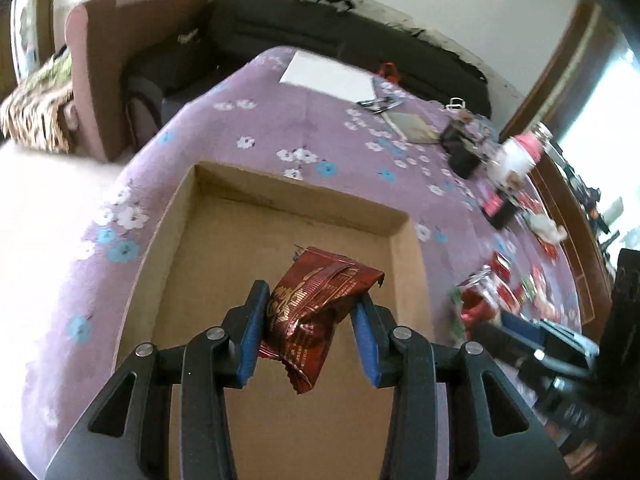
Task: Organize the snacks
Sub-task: 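Carry both dark red bags over the cardboard box and open both tools to drop them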
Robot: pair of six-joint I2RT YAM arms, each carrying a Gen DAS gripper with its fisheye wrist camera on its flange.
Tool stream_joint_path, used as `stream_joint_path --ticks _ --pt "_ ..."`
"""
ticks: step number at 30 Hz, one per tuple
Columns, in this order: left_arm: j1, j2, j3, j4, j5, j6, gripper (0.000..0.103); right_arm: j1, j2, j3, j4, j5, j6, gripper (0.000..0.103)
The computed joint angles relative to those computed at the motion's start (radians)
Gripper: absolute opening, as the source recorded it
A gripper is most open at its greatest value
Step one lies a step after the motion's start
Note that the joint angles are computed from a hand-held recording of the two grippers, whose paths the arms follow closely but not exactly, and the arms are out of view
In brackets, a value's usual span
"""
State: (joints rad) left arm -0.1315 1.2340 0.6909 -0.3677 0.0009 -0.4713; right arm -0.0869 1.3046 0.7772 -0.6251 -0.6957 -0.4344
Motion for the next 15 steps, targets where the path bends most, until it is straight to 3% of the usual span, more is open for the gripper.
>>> stream_joint_path --ticks 4,10,15 --pt "0.075 0.138 0.027 0.087 0.087 -0.006 0.039 0.184 0.087 0.011 0.171 0.11 0.159 0.033" --pt "0.116 0.23 0.052 0.137 0.159 -0.038 0.041 0.268 0.21 0.044 0.282 0.199 0.227 0.034" --pt "0.139 0.21 0.042 0.135 0.198 -0.069 0.047 0.275 0.218 0.049 0.32 0.215 0.234 0.039"
